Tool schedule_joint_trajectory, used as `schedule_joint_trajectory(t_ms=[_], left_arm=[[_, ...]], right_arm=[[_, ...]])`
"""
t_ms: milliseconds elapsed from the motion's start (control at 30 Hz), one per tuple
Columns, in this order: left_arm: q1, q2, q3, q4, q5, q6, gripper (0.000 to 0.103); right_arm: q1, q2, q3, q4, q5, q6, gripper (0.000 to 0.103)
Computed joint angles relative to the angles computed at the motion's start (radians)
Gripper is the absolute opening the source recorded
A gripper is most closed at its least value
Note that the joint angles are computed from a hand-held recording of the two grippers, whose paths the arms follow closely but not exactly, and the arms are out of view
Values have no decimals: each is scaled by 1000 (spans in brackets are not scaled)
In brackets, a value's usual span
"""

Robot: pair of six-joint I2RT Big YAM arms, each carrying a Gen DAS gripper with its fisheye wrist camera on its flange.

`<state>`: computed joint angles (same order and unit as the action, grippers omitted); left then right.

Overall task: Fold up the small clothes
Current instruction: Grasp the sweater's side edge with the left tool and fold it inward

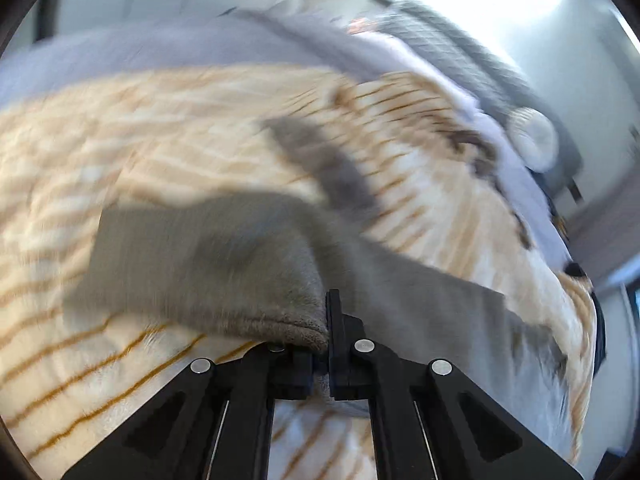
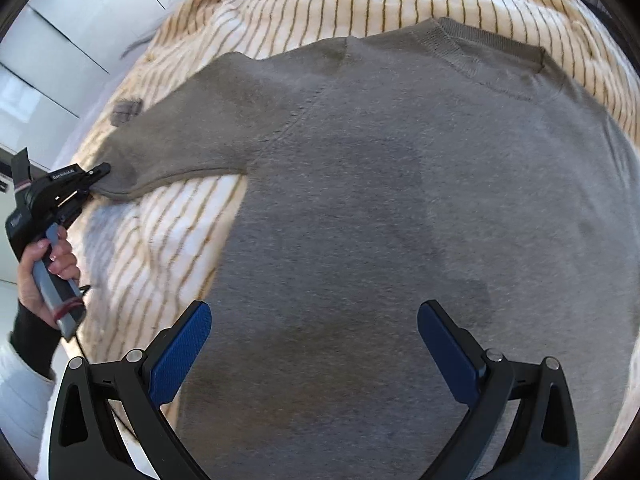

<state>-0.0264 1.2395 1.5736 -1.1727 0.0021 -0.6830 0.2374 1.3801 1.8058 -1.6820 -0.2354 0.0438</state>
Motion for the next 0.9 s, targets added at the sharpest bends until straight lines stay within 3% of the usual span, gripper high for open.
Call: schedule_joint_trajectory(t_ms=[200, 400, 600, 700, 800, 867, 900], left_arm=[[-132, 120, 220, 47, 47, 139, 5], [-350, 378, 578, 25, 151, 234, 5], [-536, 701, 956, -182, 221, 288, 5], [-597, 804, 1070, -314, 154, 323, 5], [-614, 798, 1038, -356, 98, 333, 6], [-614, 799, 1067, -394, 74, 343, 32], [-614, 774, 1044, -398, 39, 355, 64]], right_arm=[[-64, -32, -25, 42, -56, -1, 103], [-205, -50, -19, 70, -78, -1, 103], [-377, -32, 5, 87, -66, -22, 103], [-458, -9, 5, 81, -59, -39, 103], [-508, 21, 13, 62, -63, -53, 103], [-523, 47, 33, 48, -59, -69, 103], [-525, 58, 46, 45, -60, -78, 103]])
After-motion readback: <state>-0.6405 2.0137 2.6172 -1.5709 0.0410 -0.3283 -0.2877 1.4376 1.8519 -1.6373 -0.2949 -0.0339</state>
